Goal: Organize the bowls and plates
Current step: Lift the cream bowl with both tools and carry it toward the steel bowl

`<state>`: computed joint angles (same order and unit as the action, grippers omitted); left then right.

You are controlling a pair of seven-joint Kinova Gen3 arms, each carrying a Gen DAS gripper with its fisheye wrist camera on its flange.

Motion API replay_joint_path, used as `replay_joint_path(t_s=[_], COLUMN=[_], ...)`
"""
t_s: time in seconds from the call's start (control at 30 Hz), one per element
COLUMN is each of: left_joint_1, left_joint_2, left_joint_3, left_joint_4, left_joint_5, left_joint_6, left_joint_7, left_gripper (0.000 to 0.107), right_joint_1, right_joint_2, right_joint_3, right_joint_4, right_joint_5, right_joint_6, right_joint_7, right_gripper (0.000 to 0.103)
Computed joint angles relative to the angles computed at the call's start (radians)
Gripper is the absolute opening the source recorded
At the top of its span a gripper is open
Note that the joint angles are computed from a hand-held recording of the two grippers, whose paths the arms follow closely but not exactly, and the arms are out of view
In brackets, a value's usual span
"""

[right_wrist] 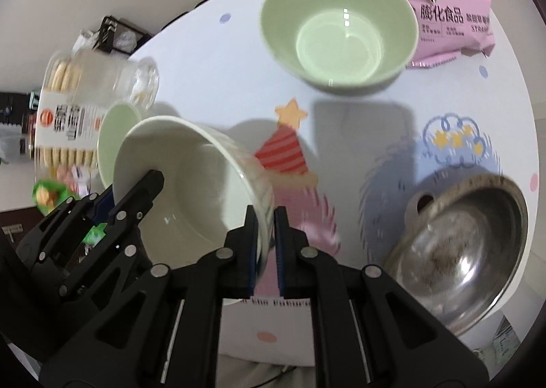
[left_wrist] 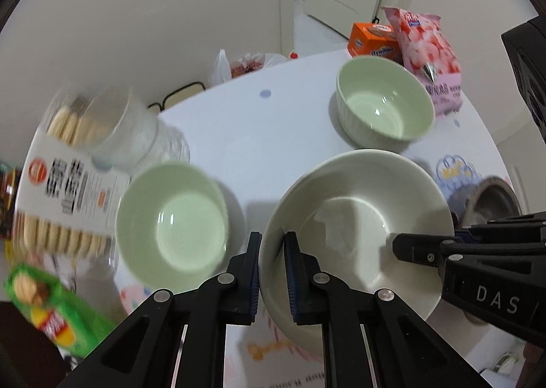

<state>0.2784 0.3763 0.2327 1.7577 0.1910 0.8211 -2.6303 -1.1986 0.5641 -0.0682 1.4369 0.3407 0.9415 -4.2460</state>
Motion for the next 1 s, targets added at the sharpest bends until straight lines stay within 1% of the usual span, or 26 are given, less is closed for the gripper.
replay_joint_path(t_s=[0.23, 0.43, 0.53, 0.7, 0.8, 0.9, 1.0], left_joint_1=[-0.083, -0.117, -0.126, -0.129, -0.116, -0.117, -0.139], left_joint_2=[-0.07, -0.078, -0.076, -0.047, -0.024, -0.012, -0.01], left_joint_3=[-0.021, -0.043, -0.046, -0.052, -0.059, -0.055, -0.034], left_joint_4=[0.101, 0.145, 0.169, 0.185, 0.192, 0.203, 0.226], left_joint_5=[0.023, 0.031, 0.026, 0.007, -0.018, -0.031, -0.019], left_joint_6=[-0.008, -0.011, -0.03, -0.048, -0.063, -0.084, -0.121], left_joint_7=[-0.09, -0.129, -0.147, -0.148, -0.12, -0.11, -0.139], left_gripper=[0.012, 0.012, 0.012, 0.012, 0.012, 0.012, 0.012], right_joint_1=[-0.006, -0.025, -0.028, -0.024, -0.004, 0.011, 0.015], right_joint_2=[0.083, 0.147, 0.165, 0.182, 0.187, 0.2, 0.218], right_joint_3=[-0.015, -0.003, 0.004, 0.013, 0.007, 0.002, 0.004], right_joint_4=[-0.155, -0.25, -0.263, -0.247, -0.23, -0.221, -0.233], right_joint_5=[-0.043, -0.085, -0.106, -0.131, -0.155, -0.178, -0.198], right_joint_6=[0.058, 0.076, 0.062, 0.011, -0.014, -0.04, -0.05], right_joint_7=[0.076, 0.117, 0.124, 0.129, 0.156, 0.183, 0.203], right_gripper=[0.011, 0.011, 0.011, 0.01, 0.01, 0.01, 0.01])
